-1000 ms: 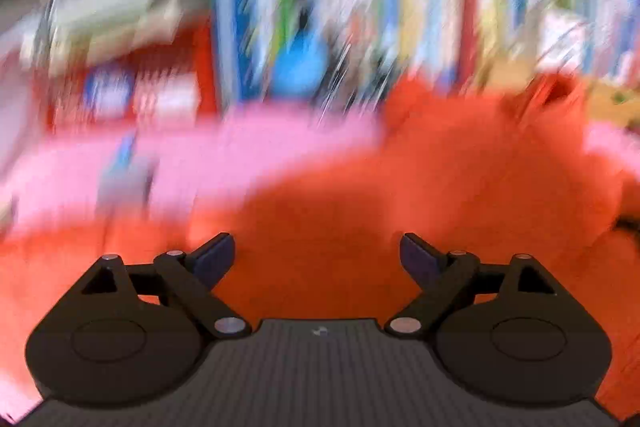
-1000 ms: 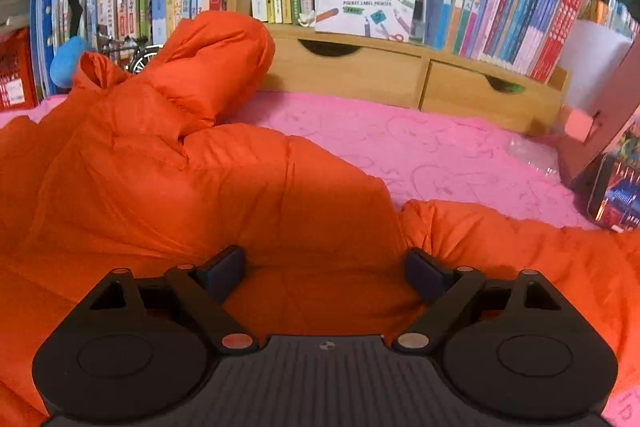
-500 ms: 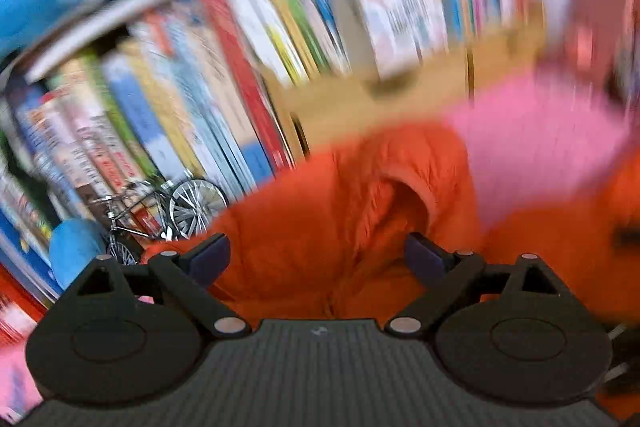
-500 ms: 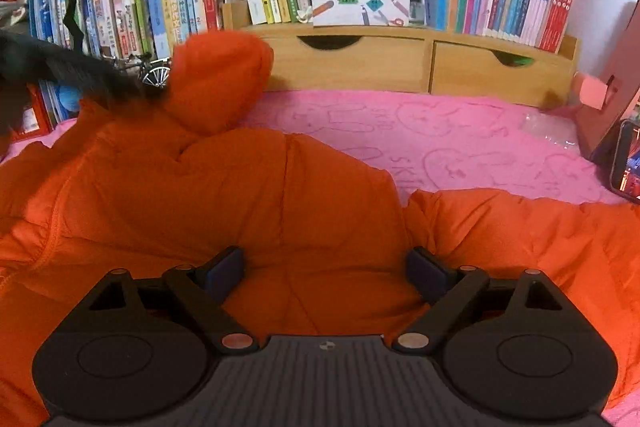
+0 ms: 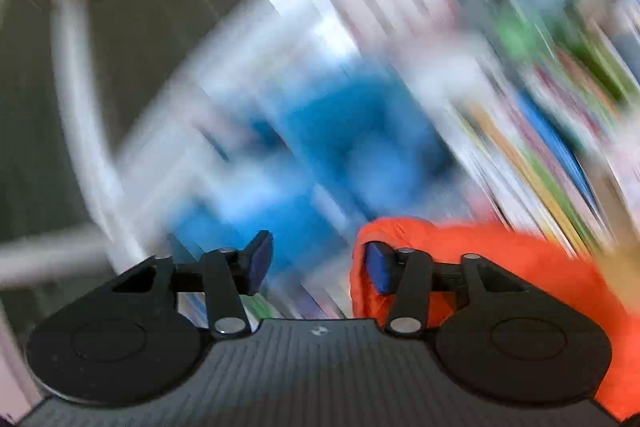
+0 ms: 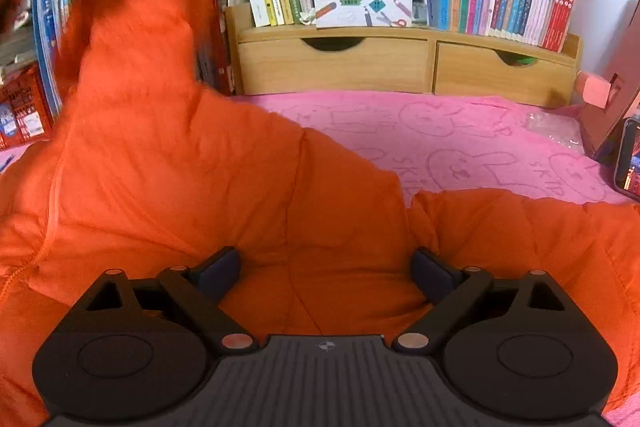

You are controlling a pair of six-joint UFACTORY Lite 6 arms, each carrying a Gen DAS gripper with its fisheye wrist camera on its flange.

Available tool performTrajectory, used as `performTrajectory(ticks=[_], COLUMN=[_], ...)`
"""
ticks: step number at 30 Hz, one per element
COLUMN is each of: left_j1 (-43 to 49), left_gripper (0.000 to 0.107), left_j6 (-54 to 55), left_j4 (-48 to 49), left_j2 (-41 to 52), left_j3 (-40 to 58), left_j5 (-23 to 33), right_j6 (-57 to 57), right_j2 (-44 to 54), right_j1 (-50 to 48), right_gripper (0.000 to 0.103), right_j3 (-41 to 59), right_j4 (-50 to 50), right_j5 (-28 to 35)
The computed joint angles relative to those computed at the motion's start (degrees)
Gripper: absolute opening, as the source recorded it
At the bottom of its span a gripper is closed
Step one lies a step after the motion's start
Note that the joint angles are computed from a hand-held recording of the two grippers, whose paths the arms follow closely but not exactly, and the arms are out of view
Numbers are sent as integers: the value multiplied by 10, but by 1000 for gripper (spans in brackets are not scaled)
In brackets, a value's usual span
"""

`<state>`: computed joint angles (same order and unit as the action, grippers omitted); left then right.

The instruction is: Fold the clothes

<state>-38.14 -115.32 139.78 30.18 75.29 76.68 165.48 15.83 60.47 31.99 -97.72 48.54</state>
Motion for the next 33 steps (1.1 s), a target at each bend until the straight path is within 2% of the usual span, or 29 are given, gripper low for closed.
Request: performTrajectory(ticks=[1,2,3,5,9,11,14,21,23,25,27,30,33], left_j1=[2,3,4,9,31,35,40,36,22,4,-18,47,157], left_gripper=[82,82,81,80,80,80,80,81,81,83,86,88,92], left_j6=[9,32,55,111,178,183,142,4,-77,-131,-118,-188,-297], left_j4=[38,56,51,3,-135,-143,-117,12,57,87,65,115,167], left_j2=[-10,-10,-5,1,9,-7,-64,-205,-266,-312,-313,-321,-308], left_j3=[-19,-28,-29,-12,24,-11,-89,-294,-380,-455,-511,-553,-546], left_j5=[36,49,37,-46,-256,-293,-322,-379,-402,-406,-364,-347,-358], right_j6=[17,20,21,8,17,20,26,32,34,39,51,69,77], right_j2=[-4,-4,-4,2,1,0,-2,2,1,1,-3,-9,-13], right_j1=[1,-1,-2,-3,-7,-8,-11,-8,-8,-7,-5,0,1], right_gripper=[96,96,96,96,97,97,98,98,98,99,99,100,100], right_j3=[-8,-9,-9,-1,-6,-8,-11,-12,-13,-14,-20,-30,-35], right_j4=[-12,-13,-14,-6,-17,-21,-27,-31,-32,-36,-43,-58,-73], right_j5=[3,1,0,-3,-5,-5,-6,-4,-4,-2,1,10,12])
